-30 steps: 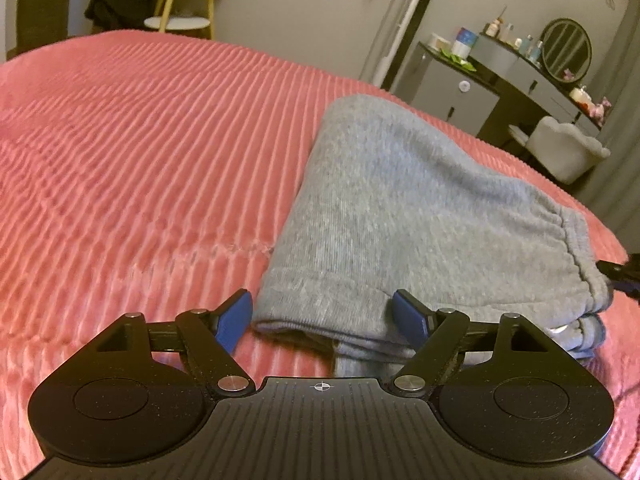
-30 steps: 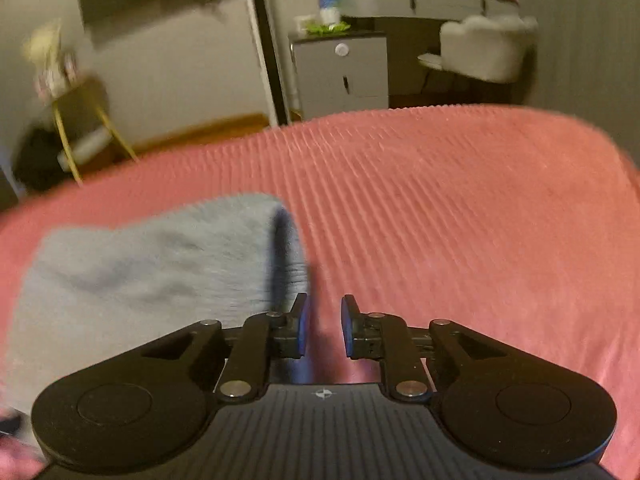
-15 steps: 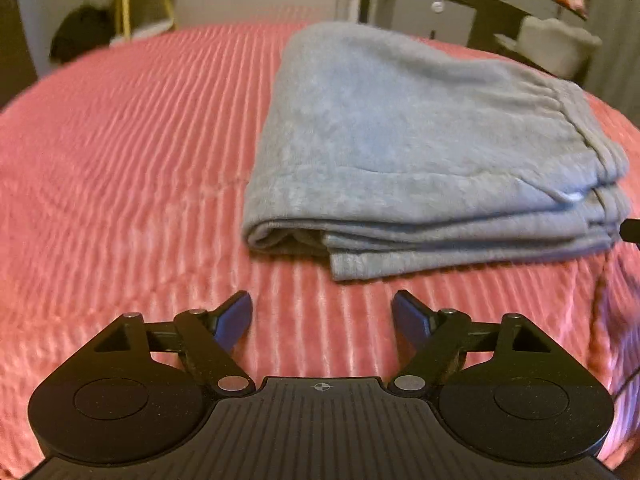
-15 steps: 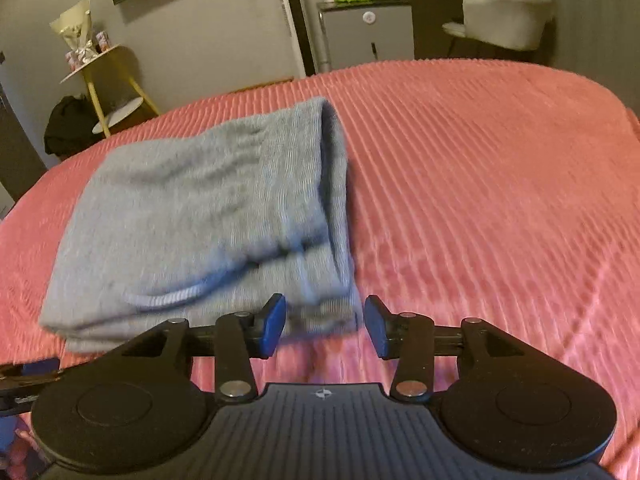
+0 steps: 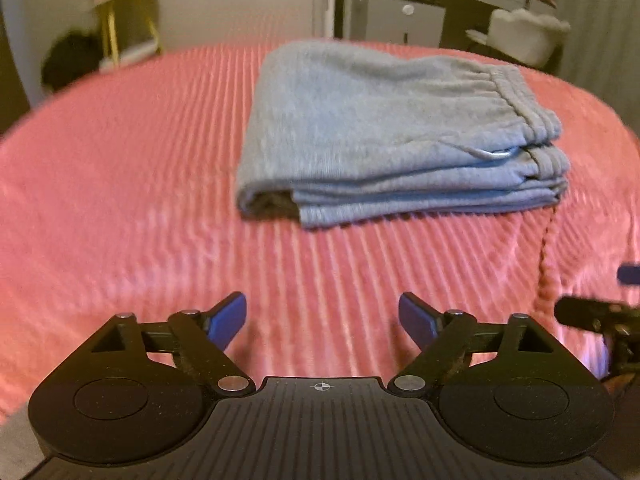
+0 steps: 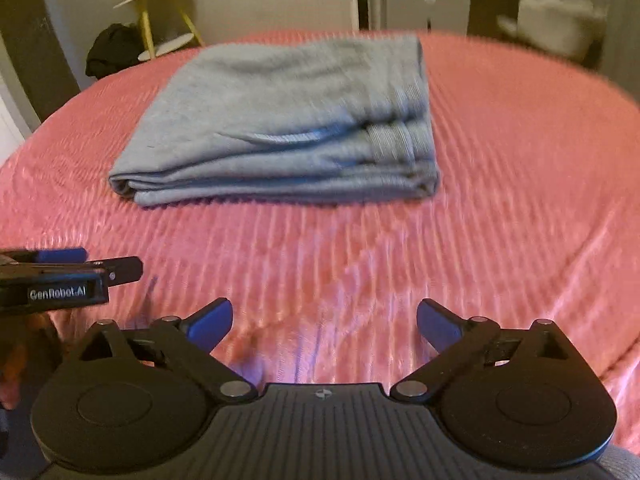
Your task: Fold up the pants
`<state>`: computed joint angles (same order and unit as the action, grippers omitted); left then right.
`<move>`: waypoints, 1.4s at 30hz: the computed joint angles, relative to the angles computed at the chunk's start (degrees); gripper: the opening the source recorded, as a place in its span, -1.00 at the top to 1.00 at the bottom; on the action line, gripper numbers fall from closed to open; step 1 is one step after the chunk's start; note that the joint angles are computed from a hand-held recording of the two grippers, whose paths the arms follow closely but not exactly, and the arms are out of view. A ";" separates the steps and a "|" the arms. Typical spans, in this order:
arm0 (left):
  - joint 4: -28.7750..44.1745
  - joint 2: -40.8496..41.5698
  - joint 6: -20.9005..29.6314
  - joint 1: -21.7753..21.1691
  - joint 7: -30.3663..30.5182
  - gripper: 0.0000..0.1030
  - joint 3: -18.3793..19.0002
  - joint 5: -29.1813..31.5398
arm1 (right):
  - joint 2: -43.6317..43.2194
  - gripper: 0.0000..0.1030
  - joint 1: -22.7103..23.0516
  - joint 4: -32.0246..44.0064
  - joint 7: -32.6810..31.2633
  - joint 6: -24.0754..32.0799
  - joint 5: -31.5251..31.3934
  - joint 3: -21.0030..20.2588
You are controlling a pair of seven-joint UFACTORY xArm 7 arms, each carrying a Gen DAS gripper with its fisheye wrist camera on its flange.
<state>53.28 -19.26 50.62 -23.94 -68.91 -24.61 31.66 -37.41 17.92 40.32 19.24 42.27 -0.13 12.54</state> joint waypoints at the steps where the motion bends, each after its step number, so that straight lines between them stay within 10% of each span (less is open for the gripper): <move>1: 0.61 -0.44 0.85 -0.15 0.43 -0.74 -0.26 0.27 | -0.26 -0.92 -0.70 0.38 1.29 0.39 -0.97 1.28; 12: 0.31 -3.71 -1.81 2.82 -2.67 -0.88 0.38 -1.48 | 1.52 -0.92 -4.55 5.87 10.96 -0.77 -8.33 5.56; 17: -2.19 -1.49 -4.89 6.78 -11.59 -0.88 -2.53 5.16 | 2.93 -0.92 -3.10 3.48 5.83 -7.09 -12.48 4.57; 42: 0.11 3.36 -1.26 0.64 -5.73 -0.88 2.46 1.33 | 7.14 -0.92 -3.18 0.70 8.98 -11.84 -12.13 4.25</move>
<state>53.38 -15.90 49.36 -23.30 -74.64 -22.16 32.99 -30.27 14.75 41.02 28.22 30.43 -12.26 16.79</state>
